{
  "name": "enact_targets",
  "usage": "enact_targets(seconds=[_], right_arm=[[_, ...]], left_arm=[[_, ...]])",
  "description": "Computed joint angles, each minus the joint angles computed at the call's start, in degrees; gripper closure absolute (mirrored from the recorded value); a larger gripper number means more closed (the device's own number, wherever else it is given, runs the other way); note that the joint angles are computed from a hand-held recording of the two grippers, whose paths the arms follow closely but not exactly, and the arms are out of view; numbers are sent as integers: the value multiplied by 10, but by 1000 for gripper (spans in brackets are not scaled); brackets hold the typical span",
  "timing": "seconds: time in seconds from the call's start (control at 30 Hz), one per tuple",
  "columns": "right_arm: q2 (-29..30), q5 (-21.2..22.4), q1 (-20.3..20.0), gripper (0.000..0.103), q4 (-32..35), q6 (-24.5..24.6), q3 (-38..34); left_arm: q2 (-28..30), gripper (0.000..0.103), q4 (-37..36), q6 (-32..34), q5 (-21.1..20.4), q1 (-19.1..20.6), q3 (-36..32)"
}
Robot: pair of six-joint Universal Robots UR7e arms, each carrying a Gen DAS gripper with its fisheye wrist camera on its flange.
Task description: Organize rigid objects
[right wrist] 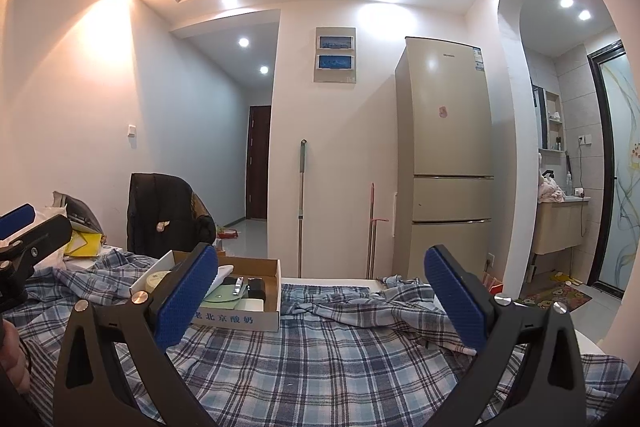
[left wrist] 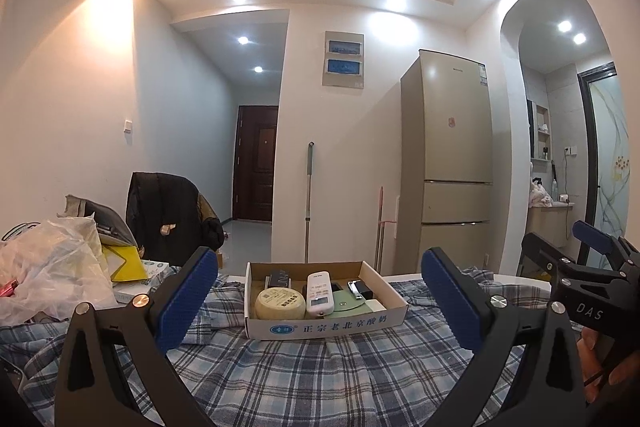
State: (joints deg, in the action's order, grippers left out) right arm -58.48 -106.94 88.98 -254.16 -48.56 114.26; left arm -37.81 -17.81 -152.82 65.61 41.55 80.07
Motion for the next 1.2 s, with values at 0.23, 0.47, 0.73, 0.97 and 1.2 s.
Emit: enact_targets(seconds=[0.23,0.47,0.73,0.97,1.2], right_arm=[[0,10,-1,0,-9,-6,3],[-3,7,-3,0,1,-5,1],[-3,5,-3,0,1,-4,2],[-5,8,-3,0,1,-5,3],[-5,8,-3,0,1,-5,3]], left_arm=[[-1,0,0,0,1,0,1],[0,0,0,0,0,0,0],[-1,0,-4,3,1,-1,3],[-2,0,-3,3,1,-1,4],[-2,0,-5,4,2,-1,5]])
